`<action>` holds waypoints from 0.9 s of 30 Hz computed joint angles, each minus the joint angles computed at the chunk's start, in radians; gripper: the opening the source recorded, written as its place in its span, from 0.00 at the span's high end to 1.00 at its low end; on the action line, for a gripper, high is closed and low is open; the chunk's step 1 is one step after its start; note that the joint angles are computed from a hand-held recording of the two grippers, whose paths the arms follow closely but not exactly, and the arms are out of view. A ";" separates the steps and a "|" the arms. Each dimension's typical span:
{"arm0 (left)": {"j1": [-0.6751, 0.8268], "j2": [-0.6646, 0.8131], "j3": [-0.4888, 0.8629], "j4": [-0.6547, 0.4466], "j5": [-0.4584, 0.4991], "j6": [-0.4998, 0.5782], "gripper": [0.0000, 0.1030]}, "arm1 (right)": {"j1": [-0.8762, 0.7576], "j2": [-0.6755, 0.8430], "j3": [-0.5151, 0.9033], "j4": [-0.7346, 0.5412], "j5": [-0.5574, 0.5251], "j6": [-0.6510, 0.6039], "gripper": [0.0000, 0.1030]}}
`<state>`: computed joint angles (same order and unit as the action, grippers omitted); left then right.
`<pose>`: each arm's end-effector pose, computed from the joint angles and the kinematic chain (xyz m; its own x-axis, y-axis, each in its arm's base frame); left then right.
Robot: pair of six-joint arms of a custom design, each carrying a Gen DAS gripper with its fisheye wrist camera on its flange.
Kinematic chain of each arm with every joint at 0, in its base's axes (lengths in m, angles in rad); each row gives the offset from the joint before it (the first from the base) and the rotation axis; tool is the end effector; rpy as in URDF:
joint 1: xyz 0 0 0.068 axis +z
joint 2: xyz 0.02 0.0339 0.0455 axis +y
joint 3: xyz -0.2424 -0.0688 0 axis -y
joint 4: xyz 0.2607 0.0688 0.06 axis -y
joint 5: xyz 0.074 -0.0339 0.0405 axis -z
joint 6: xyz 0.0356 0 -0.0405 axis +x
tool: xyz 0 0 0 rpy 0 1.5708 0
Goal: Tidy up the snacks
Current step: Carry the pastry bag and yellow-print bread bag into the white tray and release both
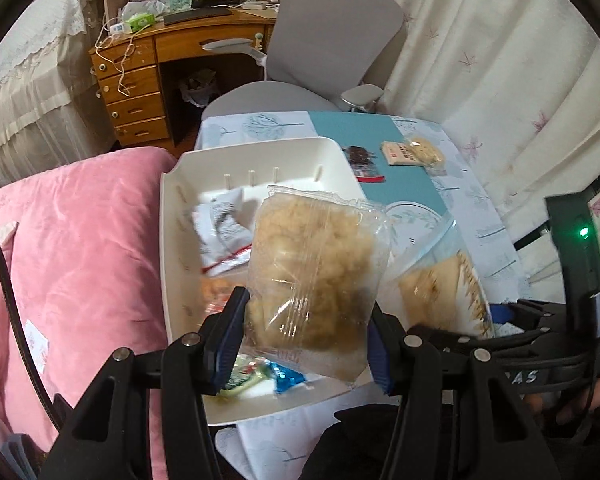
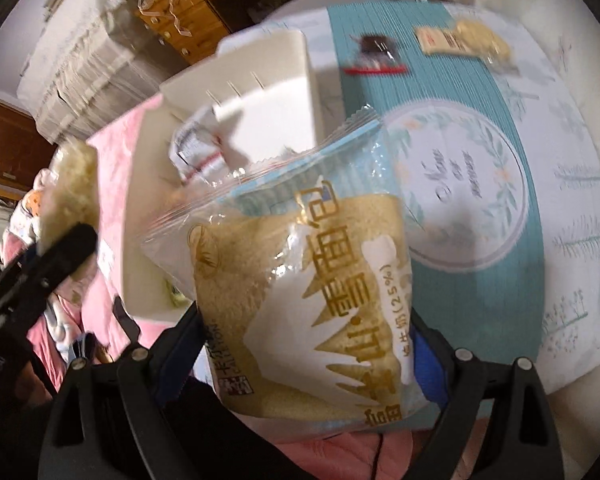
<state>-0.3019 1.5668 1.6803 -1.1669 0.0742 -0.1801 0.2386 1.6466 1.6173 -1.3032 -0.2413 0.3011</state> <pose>0.3099 -0.0993 0.3499 -0.8758 0.0856 -0.4751 0.1775 0.9723 -0.1520 0.3151 0.0854 0.3020 -0.9860 0.0565 -0.1566 0.0085 0.9565 0.2918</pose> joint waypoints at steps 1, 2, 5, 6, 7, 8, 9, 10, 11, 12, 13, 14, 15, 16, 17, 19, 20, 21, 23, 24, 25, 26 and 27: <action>0.008 -0.001 -0.001 0.000 0.002 0.005 0.49 | 0.007 -0.003 -0.002 0.025 -0.002 0.014 0.11; 0.022 -0.004 -0.005 0.001 0.009 0.016 0.49 | 0.016 -0.006 -0.004 0.054 -0.003 0.030 0.11; 0.041 -0.007 -0.011 0.002 0.018 0.028 0.49 | 0.038 -0.016 -0.005 0.118 0.008 0.058 0.11; 0.046 -0.008 -0.013 0.003 0.021 0.032 0.49 | 0.043 -0.019 -0.006 0.137 0.009 0.064 0.11; 0.048 -0.007 -0.013 0.003 0.020 0.034 0.48 | 0.048 -0.025 -0.012 0.160 0.007 0.071 0.11; 0.051 -0.003 -0.014 0.001 0.015 0.038 0.46 | 0.049 -0.028 -0.019 0.180 0.002 0.081 0.10; 0.052 0.004 -0.011 -0.004 0.006 0.039 0.34 | 0.050 -0.030 -0.026 0.195 -0.002 0.094 0.09; 0.054 0.003 -0.014 -0.007 0.001 0.041 0.22 | 0.049 -0.029 -0.032 0.203 -0.002 0.105 0.09; 0.055 0.002 -0.017 -0.007 -0.001 0.041 0.21 | 0.049 -0.017 -0.028 0.196 -0.001 0.113 0.07; 0.058 0.001 -0.020 -0.004 0.005 0.043 0.21 | 0.050 -0.004 -0.021 0.182 0.004 0.117 0.07; 0.060 0.000 -0.023 -0.002 0.009 0.043 0.21 | 0.051 0.000 -0.019 0.173 0.010 0.124 0.06; 0.061 0.002 -0.024 -0.002 0.013 0.044 0.21 | 0.047 -0.005 -0.032 0.180 0.001 0.134 0.06; 0.061 0.007 -0.022 -0.002 0.013 0.045 0.21 | 0.042 -0.013 -0.044 0.189 -0.010 0.142 0.06; 0.059 0.011 -0.020 -0.003 0.013 0.045 0.21 | 0.038 -0.021 -0.057 0.201 -0.016 0.150 0.05; 0.058 0.016 -0.018 -0.005 0.017 0.046 0.21 | 0.037 -0.027 -0.060 0.202 -0.012 0.155 0.05; 0.055 0.024 -0.011 -0.006 0.019 0.046 0.21 | 0.036 -0.027 -0.058 0.193 0.009 0.158 0.04; 0.048 0.031 -0.001 -0.006 0.018 0.041 0.21 | 0.033 -0.027 -0.054 0.183 0.022 0.157 0.04; 0.045 0.036 0.003 -0.005 0.020 0.039 0.21 | 0.031 -0.029 -0.055 0.179 0.027 0.157 0.04; 0.032 0.049 0.019 -0.003 0.023 0.031 0.21 | 0.021 -0.035 -0.052 0.159 0.044 0.156 0.04; 0.026 0.055 0.026 -0.003 0.023 0.029 0.21 | 0.019 -0.038 -0.051 0.150 0.056 0.159 0.04; 0.018 0.065 0.037 -0.003 0.023 0.025 0.21 | 0.013 -0.043 -0.053 0.145 0.069 0.160 0.04; 0.012 0.071 0.043 -0.001 0.026 0.023 0.21 | 0.002 -0.050 -0.059 0.142 0.076 0.160 0.04; 0.006 0.081 0.054 -0.002 0.029 0.019 0.21 | -0.009 -0.056 -0.064 0.139 0.077 0.162 0.04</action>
